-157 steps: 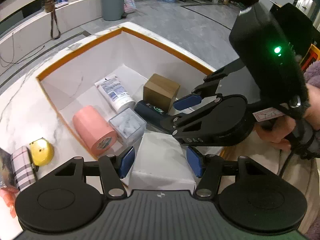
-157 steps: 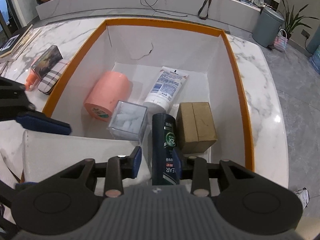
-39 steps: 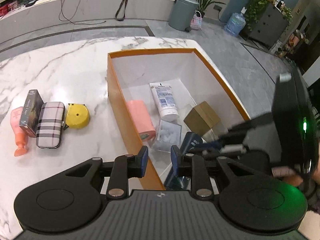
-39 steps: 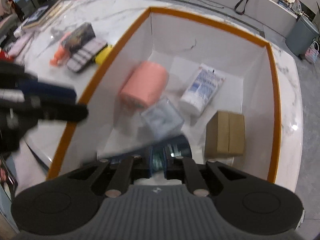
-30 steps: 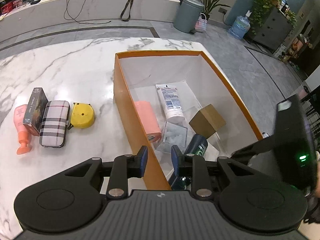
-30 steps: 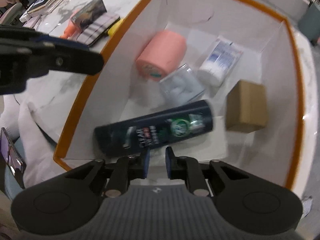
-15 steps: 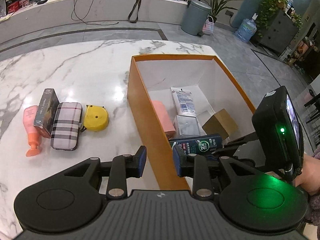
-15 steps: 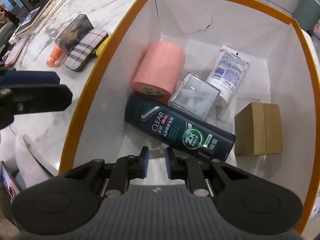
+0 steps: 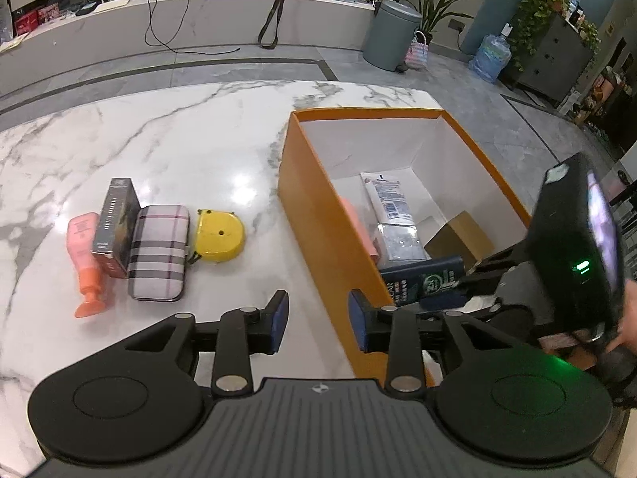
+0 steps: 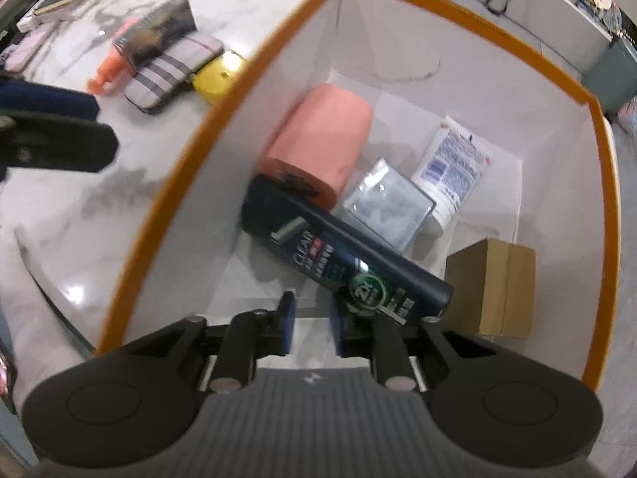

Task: Organize rigid objects
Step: 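Move both grippers back out to the remaining table items, then grasp the dark PHOTO CARD box upright with the left gripper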

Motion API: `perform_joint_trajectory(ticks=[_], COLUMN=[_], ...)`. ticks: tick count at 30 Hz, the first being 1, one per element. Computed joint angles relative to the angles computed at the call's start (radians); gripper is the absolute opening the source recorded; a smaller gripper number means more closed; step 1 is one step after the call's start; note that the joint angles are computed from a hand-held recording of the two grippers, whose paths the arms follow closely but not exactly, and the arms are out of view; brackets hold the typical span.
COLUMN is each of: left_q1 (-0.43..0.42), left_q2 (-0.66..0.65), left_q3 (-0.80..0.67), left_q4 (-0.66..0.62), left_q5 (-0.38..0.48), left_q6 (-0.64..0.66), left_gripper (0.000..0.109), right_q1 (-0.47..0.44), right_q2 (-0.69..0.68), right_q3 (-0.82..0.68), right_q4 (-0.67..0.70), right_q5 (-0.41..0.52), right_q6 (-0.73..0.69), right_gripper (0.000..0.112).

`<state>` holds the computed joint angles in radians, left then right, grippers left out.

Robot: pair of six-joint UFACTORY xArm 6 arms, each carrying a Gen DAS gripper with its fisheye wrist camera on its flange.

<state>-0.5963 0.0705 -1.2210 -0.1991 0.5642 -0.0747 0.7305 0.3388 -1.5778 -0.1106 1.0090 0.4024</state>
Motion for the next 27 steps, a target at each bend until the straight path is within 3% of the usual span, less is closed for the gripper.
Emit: perform_joint_trajectory(ticks=[7, 15, 27], left_q1=[0.023, 0.055, 0.131], left_q2=[-0.046, -0.089, -0.102], left_q3=[0.056, 0.112, 0.179], left_q4=[0.027, 0.044, 0.051], left_q5=[-0.029, -0.078, -0.17], left_q6=[0.007, 0.022, 0.047], left_gripper=[0.043, 0.045, 0.045], right_q1=[0.024, 0.049, 0.083], right_q2=[-0.032, -0.02, 0.168], right_q3=[-0.024, -0.073, -0.267], right_q4=[-0.136, -0.283, -0.256], right_q5=[-0.035, -0.143, -0.22], right_q6=[0.084, 0.206, 0.177], right_gripper=[0.029, 0.036, 0.041])
